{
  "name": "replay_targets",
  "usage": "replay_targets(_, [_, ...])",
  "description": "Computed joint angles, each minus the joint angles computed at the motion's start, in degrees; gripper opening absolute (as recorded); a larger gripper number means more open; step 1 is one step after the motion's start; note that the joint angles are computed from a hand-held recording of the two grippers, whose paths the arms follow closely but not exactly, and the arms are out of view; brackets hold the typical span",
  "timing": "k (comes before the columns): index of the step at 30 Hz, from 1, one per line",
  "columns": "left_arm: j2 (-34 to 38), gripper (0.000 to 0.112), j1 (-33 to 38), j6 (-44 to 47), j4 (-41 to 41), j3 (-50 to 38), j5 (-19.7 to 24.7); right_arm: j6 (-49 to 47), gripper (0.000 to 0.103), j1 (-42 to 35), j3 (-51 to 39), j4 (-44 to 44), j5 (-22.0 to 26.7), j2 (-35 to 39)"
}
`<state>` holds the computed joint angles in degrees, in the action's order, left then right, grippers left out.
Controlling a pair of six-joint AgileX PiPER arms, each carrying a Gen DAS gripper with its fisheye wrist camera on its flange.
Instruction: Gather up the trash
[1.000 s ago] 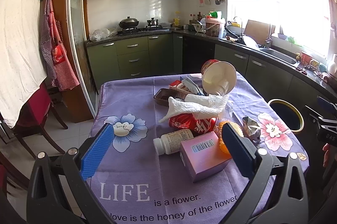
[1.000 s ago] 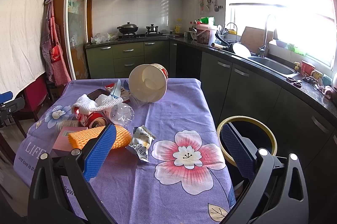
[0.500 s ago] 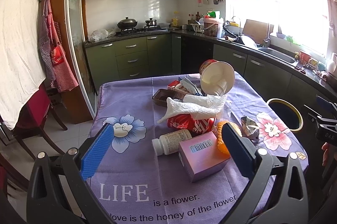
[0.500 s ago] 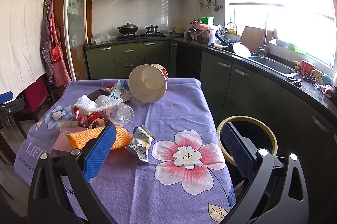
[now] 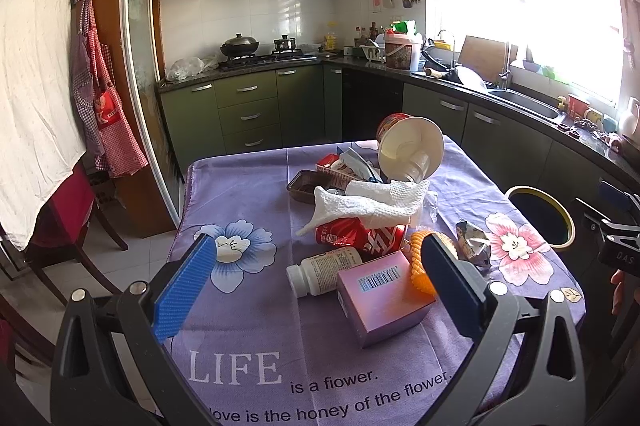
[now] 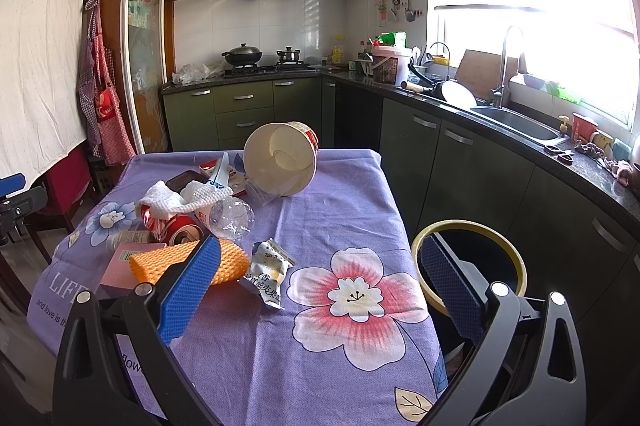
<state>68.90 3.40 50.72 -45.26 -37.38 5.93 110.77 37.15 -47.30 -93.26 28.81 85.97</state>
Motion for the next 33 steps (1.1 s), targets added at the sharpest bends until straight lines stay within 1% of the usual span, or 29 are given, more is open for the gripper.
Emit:
replay_targets(1, [0.0,0.097,-0.1,0.0,0.1,0.0,0.0,-0.1,0.099,0.0,0.0,0.1,0.0,0.0])
replay_targets(2, [0.2,0.097,0.4,2.2,-1.9,-0.1,0.3,-0.6,0.099,0.1,-0.1,0.5,0.1,-0.1])
replay_targets(4, [0.2,0.097,0.2,1.7,-1.4,-0.2,0.2,-0.7,0.099,0.2,-0.1,0.8,0.2,-0.2])
replay_targets(5, [0.4,0.097,0.5,3.2,-2.9,-0.4,0.5,-0.9,0.099,0.0,-0.1,0.8,-0.1,-0.2])
replay_targets(11, [0.8,0.097,0.0,0.3,0.1,-0.8,0.4,-0.7,0.099,0.2,-0.1,0.7,0.1,-0.1])
replay_targets(14, [0.8,0.097,0.5,3.7,-3.1,-0.7,0.7,-0.4,0.099,0.1,-0.1,0.5,0.0,-0.1])
replay_targets(20, [0.9,0.097,0.5,3.8,-3.1,-0.7,0.6,-0.7,0.099,-0.2,-0.2,0.5,-0.2,-0.1])
replay_targets(21, [0.9,0.097,0.5,4.2,-3.5,-0.6,0.6,0.2,0.099,0.6,0.0,0.2,0.4,0.3])
replay_targets(27, [1.2,0.097,0.6,3.5,-2.9,-0.8,0.8,0.3,0.099,0.9,-0.3,0.4,0.7,0.9])
replay_targets(28, [1.4,0.097,0.6,4.6,-3.9,-0.8,0.8,0.4,0.099,1.0,-0.3,0.5,0.8,1.0])
replay_targets(31, [2.0,0.097,0.4,3.4,-2.7,-1.1,0.7,0.5,0.099,0.9,-0.9,0.6,0.5,2.0])
replay_targets(33, [3.1,0.097,0.7,6.7,-5.8,-1.7,1.0,0.2,0.099,-0.4,-1.2,0.4,-0.8,2.2])
